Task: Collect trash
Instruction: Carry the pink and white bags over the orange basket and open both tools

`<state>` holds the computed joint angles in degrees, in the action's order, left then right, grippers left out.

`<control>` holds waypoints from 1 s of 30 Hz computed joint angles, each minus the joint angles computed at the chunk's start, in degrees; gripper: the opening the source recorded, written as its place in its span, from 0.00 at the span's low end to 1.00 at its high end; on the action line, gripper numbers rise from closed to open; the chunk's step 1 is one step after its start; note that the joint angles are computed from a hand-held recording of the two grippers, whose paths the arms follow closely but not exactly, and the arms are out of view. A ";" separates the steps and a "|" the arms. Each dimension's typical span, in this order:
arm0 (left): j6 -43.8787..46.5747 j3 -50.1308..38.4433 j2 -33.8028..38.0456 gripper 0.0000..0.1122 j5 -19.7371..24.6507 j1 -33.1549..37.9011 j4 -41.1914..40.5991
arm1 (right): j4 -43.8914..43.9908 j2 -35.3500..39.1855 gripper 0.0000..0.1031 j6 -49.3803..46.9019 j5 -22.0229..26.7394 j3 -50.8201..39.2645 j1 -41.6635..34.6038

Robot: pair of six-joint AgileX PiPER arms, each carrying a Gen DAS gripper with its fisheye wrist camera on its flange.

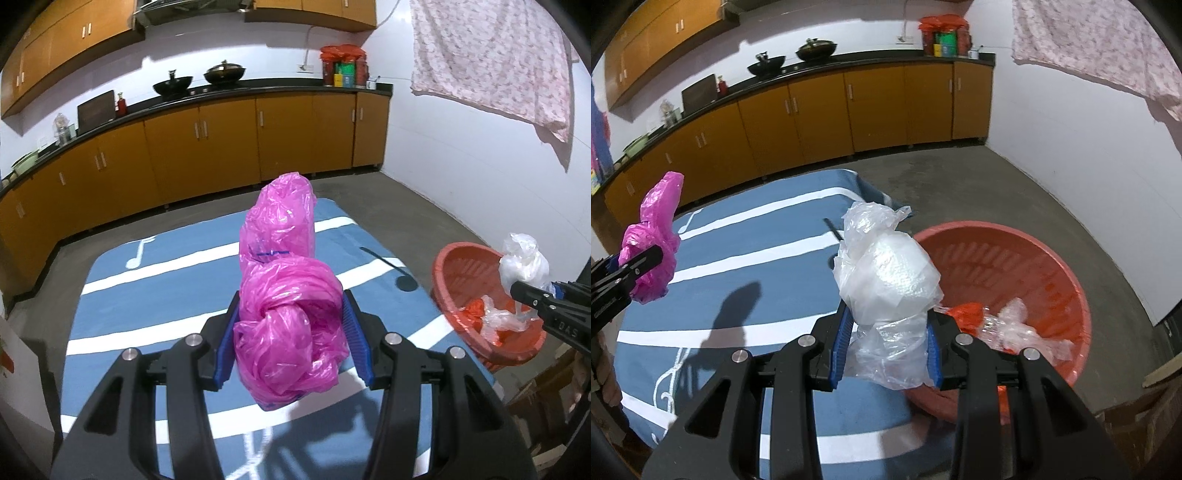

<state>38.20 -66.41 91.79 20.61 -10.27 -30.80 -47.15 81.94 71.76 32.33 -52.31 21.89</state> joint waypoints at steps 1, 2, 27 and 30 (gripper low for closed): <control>-0.17 0.18 -0.02 0.45 -0.17 -0.71 0.06 | 0.04 -0.34 0.34 -0.02 -0.03 0.36 -0.31; -1.37 -0.04 0.07 0.45 -0.19 -1.48 1.04 | -0.11 -0.91 0.34 0.22 -0.03 1.05 -0.72; -10.68 -6.64 9.35 0.45 -1.61 -23.04 6.10 | 0.84 -11.81 0.34 3.40 -3.18 13.11 -13.68; -10.94 -8.10 11.10 0.45 -1.53 -24.78 6.25 | 0.90 -11.42 0.34 3.62 -4.49 13.40 -15.12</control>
<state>27.26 -74.51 102.89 19.07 -35.05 -24.55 -46.26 70.52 75.38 27.84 -38.91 6.77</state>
